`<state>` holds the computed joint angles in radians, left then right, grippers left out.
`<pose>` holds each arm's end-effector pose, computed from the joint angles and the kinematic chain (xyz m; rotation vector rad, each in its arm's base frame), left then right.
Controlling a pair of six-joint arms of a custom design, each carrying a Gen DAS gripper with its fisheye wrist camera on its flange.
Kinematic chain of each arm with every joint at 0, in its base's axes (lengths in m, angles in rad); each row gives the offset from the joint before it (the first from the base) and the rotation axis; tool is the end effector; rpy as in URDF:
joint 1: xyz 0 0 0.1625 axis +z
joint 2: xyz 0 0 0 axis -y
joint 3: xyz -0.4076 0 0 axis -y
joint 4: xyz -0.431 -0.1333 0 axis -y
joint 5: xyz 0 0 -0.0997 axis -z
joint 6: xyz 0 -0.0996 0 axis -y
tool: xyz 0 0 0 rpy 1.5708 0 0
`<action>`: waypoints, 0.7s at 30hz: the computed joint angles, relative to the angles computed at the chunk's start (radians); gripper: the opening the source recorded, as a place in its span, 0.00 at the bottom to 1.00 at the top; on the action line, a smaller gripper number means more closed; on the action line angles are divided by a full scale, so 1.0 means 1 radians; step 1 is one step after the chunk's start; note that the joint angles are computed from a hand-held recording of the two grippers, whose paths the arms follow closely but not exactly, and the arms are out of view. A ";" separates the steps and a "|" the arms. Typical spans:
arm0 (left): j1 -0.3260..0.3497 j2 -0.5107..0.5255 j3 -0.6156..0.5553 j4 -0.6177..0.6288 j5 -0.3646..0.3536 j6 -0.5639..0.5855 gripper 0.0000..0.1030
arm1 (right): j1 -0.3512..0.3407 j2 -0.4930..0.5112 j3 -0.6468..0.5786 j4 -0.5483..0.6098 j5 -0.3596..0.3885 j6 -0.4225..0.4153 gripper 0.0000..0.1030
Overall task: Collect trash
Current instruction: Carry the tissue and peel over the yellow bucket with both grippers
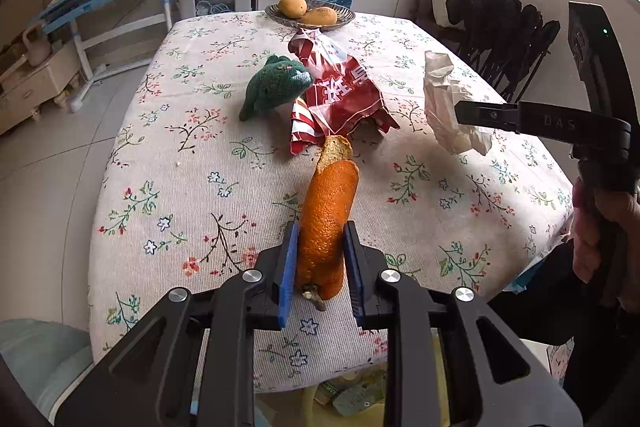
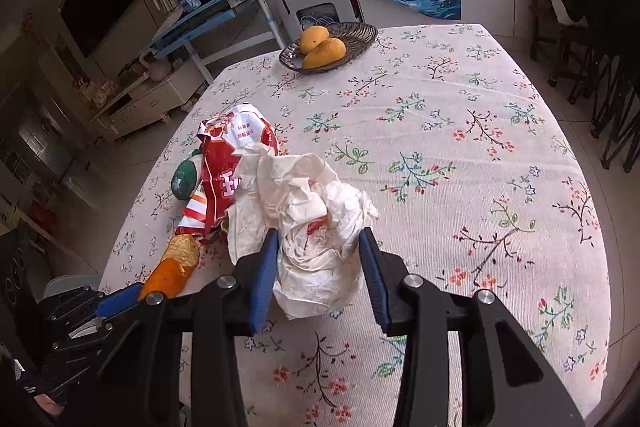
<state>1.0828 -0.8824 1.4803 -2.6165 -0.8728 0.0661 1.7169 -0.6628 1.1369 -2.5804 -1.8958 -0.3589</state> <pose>-0.1718 -0.7444 0.2090 0.4756 2.4159 -0.7334 0.2225 -0.8150 0.1862 0.5539 -2.6300 0.6857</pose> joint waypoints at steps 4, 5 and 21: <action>0.000 0.003 0.001 -0.023 0.008 -0.019 0.42 | -0.001 -0.027 0.046 -0.023 -0.015 -0.002 0.47; 0.000 0.003 0.005 -0.037 0.010 -0.016 0.45 | -0.004 -0.032 0.055 -0.029 -0.009 -0.001 0.49; -0.004 0.051 -0.036 -0.047 0.054 0.009 0.49 | -0.013 -0.026 0.086 -0.065 -0.009 -0.023 0.62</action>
